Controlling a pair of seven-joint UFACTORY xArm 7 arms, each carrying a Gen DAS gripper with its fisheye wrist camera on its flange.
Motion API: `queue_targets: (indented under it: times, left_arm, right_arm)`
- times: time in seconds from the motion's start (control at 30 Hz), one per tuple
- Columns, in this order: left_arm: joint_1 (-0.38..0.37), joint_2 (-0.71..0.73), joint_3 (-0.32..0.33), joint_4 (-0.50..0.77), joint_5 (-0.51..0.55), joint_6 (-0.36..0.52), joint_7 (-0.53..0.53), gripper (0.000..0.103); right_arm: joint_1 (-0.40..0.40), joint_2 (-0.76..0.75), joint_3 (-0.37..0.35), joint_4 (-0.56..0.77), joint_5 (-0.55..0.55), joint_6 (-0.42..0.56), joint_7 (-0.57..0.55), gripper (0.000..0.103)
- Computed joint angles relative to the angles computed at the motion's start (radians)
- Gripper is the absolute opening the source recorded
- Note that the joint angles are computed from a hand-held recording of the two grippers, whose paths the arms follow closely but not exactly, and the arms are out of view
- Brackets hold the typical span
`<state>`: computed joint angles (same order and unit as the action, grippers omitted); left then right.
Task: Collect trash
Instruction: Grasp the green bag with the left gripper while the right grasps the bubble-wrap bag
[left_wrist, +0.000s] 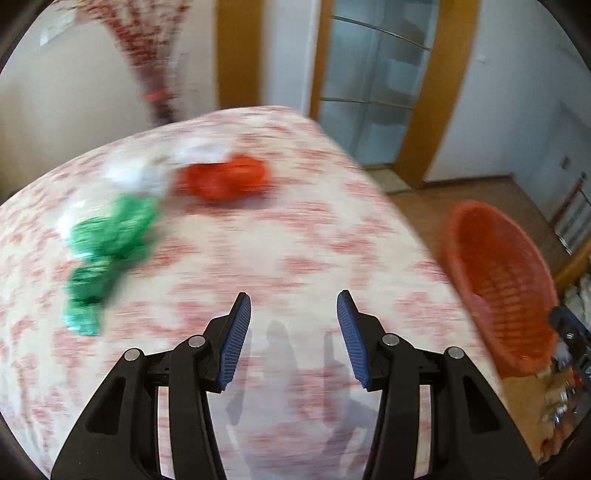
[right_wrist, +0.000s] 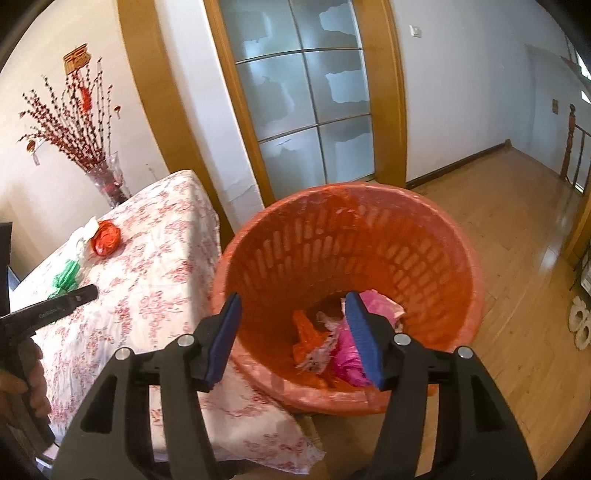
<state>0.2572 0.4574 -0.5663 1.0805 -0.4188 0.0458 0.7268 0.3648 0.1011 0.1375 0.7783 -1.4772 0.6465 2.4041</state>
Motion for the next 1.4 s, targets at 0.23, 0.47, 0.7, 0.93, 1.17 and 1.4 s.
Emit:
queue_targets:
  times: [0.23,0.47,0.7,0.93,1.17,1.4]
  left_arm:
    - [-0.057,0.051,0.204,0.113,0.071,-0.033,-0.138,0.049]
    - [-0.083,0.125,0.273,0.219,0.163,-0.003,-0.229,0.049]
    - [-0.097,0.162,0.291,0.258,0.224,-0.004,-0.268,0.049]
    - [0.059,0.138,0.132,0.209,0.216,-0.062,-0.213,0.076]
    - [-0.058,0.2,0.259,0.312,0.236,0.081,-0.252,0.061]
    - [0.002,0.201,0.194,0.309,0.156,0.089,-0.162,0.035]
  right_arm:
    - [0.019,0.07,-0.006,0.083,0.015,-0.019,-0.058,0.058]
    - [0.042,0.109,-0.023,0.133,0.041,-0.034,-0.114,0.058]
    - [0.062,0.133,-0.036,0.17,0.053,-0.043,-0.154,0.058]
    - [0.075,0.152,-0.045,0.202,0.048,-0.059,-0.184,0.058]
    - [0.082,0.169,-0.054,0.22,0.049,-0.08,-0.19,0.058]
    - [0.09,0.182,-0.059,0.253,0.054,-0.086,-0.231,0.058]
